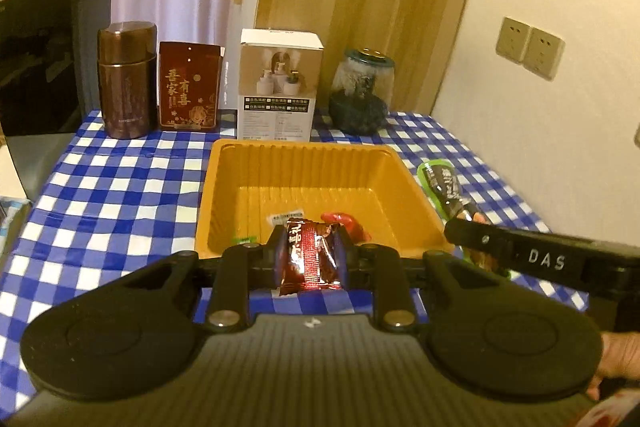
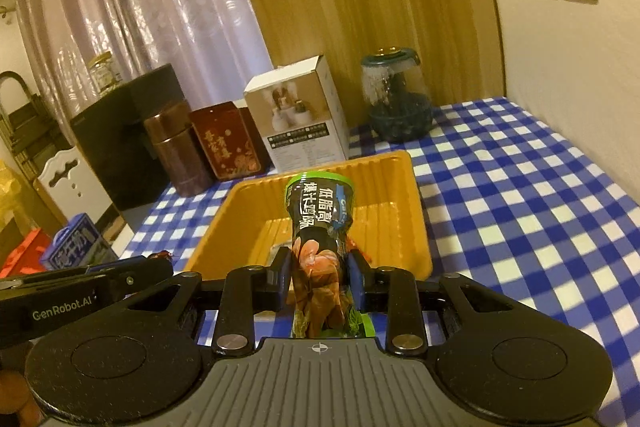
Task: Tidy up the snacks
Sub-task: 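Carry both held snacks over the orange tray, then open the left tool to drop the candy while the right tool releases the sausage packet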
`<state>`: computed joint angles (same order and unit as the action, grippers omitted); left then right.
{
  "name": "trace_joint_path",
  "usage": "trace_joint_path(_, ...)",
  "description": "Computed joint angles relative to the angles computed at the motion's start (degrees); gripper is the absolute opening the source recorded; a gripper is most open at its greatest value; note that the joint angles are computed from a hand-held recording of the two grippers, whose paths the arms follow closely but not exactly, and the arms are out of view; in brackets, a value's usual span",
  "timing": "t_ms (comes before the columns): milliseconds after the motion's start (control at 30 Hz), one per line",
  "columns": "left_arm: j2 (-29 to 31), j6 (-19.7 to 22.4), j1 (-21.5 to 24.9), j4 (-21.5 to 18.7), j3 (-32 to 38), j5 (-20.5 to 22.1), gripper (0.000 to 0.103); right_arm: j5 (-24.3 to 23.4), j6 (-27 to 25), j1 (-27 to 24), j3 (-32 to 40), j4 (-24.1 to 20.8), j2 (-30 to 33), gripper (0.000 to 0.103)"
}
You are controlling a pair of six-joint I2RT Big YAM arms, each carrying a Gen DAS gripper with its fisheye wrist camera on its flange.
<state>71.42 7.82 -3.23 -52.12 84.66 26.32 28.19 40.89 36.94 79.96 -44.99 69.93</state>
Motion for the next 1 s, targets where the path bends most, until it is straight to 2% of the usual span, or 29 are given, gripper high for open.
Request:
trace_joint_path(367, 8.02, -1.15, -1.21, 4.07, 4.41, -1.53, 0.022, -3.99, -1.25, -5.66, 4.42, 2.65, 7.35, 0.03)
trace_joint_path(600, 12.45, -2.1, -1.59, 4.94, 6.74, -2.13, 0.022, -4.98, -1.51, -7.89, 5.54, 2.91, 10.07, 0.03)
trace_joint_path(900, 15.06, -2.03, -2.45, 4.72, 7.86, -2.23, 0.023, -6.83, -0.8, -9.78, 5.62, 2.5, 11.6, 0.03)
trace_joint_path(1000, 15.09, -3.29, -2.39, 5.7, 7.16, -2.31, 0.024, -7.32, -0.77, -9.87, 5.4, 2.47, 11.63, 0.03)
